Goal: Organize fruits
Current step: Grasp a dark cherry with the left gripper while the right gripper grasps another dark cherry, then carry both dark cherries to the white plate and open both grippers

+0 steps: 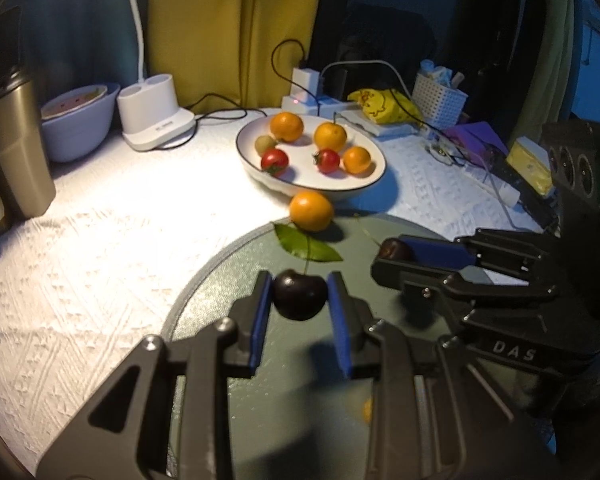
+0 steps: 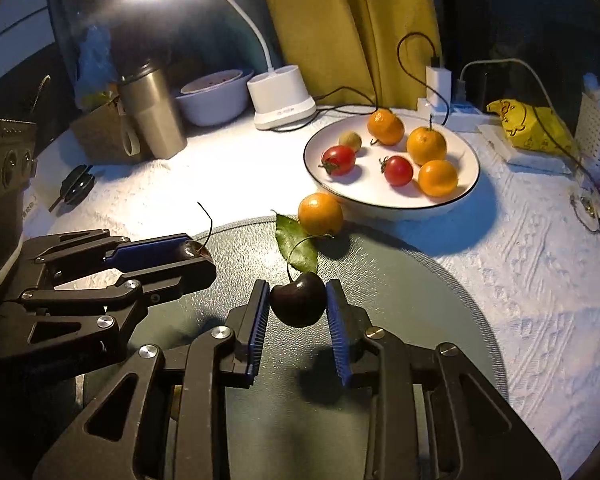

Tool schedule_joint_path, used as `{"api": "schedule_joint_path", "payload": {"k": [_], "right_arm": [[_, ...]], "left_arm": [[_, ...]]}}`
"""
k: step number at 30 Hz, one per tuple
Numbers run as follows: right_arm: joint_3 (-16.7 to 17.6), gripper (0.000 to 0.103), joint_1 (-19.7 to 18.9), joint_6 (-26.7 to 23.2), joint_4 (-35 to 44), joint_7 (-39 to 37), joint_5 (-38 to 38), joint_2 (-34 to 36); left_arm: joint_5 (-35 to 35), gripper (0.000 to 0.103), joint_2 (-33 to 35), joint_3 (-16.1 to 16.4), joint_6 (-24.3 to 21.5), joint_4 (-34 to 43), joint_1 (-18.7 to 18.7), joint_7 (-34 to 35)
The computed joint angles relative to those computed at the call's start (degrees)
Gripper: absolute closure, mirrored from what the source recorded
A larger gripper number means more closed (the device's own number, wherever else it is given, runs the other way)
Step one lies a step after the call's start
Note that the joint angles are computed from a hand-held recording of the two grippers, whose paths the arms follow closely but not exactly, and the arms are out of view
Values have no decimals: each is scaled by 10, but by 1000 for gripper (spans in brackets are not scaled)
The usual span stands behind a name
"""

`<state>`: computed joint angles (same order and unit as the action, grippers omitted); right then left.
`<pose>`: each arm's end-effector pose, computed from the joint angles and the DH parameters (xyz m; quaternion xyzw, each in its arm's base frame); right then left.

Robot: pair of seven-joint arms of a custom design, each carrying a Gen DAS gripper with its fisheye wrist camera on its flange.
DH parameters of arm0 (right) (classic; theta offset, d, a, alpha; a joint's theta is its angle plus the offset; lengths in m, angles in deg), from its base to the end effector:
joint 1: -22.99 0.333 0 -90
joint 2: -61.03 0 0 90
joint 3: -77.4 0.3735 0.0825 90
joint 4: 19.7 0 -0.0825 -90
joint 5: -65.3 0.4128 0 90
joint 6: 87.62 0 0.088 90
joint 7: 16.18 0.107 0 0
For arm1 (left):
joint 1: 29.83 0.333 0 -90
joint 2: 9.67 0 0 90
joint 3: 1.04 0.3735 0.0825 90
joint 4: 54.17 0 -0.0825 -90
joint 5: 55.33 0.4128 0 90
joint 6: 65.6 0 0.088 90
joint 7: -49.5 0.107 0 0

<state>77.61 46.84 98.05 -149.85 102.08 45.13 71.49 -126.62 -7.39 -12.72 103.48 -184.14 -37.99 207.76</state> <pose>0.5413 0.2787 0.4016 -0.7417 0.5522 -0.1696 0.3408 0.5508 -0.1313 0.4202 -0.5217 0.7612 -0.3605 0.1359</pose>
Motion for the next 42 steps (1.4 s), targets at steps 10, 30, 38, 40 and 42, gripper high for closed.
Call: {"api": "schedule_joint_path", "payload": {"k": [10, 30, 38, 40, 42], "right_arm": [[-133, 72, 114, 12, -11, 28, -27, -23], [-45, 72, -11, 8, 30, 13, -30, -12], [24, 72, -89, 0, 63, -27, 5, 17], [34, 72, -103, -3, 73, -36, 12, 25], [44, 72, -117, -5, 82, -44, 20, 34]], "left_arm": [[-3, 74, 1, -4, 10, 17, -6, 5], [75, 74, 55, -21, 13, 87, 9, -53], [151, 74, 106, -35, 14, 139, 25, -109], [169, 74, 119, -40, 14, 152, 31, -122], [193, 74, 133, -43, 13, 166, 35, -140]]}}
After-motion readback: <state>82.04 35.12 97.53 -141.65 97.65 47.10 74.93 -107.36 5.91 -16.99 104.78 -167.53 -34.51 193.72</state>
